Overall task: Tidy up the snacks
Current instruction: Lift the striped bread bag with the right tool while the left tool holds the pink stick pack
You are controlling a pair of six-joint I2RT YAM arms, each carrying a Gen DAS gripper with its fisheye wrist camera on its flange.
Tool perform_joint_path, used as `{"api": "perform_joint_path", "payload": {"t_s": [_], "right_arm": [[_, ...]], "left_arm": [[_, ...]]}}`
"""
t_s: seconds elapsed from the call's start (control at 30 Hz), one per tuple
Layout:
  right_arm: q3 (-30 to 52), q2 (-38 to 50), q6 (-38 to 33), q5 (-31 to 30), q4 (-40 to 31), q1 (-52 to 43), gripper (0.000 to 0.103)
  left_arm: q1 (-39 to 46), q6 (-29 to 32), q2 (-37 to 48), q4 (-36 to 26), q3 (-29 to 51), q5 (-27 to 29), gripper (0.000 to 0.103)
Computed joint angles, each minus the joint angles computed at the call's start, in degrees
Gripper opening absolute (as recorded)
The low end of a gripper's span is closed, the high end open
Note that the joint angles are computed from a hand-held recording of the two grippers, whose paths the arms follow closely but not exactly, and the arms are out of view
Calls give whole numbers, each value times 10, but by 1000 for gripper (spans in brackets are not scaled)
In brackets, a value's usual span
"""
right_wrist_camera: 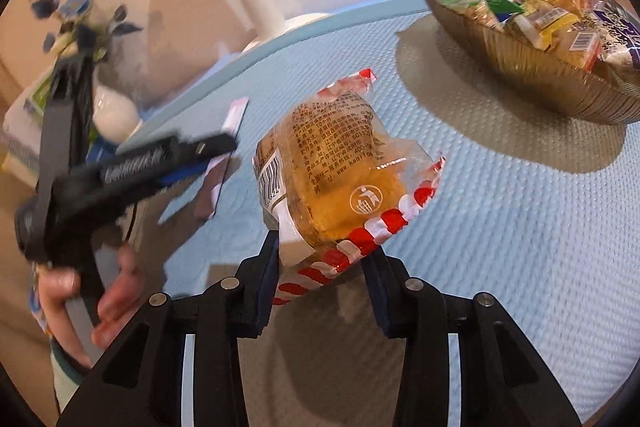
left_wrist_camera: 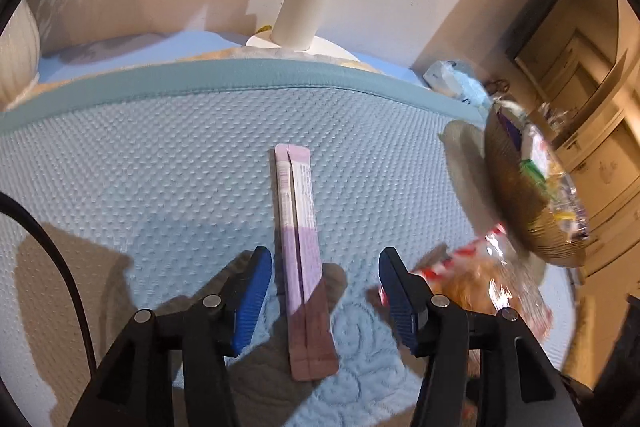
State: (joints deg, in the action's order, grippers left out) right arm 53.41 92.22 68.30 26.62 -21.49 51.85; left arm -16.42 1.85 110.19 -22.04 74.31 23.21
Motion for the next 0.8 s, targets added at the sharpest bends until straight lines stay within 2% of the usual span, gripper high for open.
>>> {"api": "perform_joint_path", "payload": {"t_s": [0.07,0.1,0.13,0.23,0.3,0.43,0.53,0.67,0.8], "right_arm": [[-7,-2,-12,-16,10,-4,40],[-10,-4,-20,-22,10,-5,40],[-17,-11,-37,-32,15,-8,40],[-40,-31,-83,-72,27,-20,47],[-56,-51,-117,-100,29,-24,54],[-48,-67,-141,-67,-39,0,55],[-53,-95,-149,-52,-66,1,57],[-48,-128,-163,-26,-84,-6,78],[-32,-139,-200,-23,-86,-22,80]], "left_arm": [[-20,4,-5,11,-8,-55,44],[-29,6,-11,22,-17,-87,25],[-32,10,-12,26,-21,-100,17],[-14,12,-20,31,-33,-77,17],[-4,12,-44,51,-62,-86,17],[22,28,-91,73,-112,-91,17],[46,28,-108,83,-135,-80,17],[67,13,-100,100,-151,-59,17],[82,13,-99,115,-158,-29,17]]}}
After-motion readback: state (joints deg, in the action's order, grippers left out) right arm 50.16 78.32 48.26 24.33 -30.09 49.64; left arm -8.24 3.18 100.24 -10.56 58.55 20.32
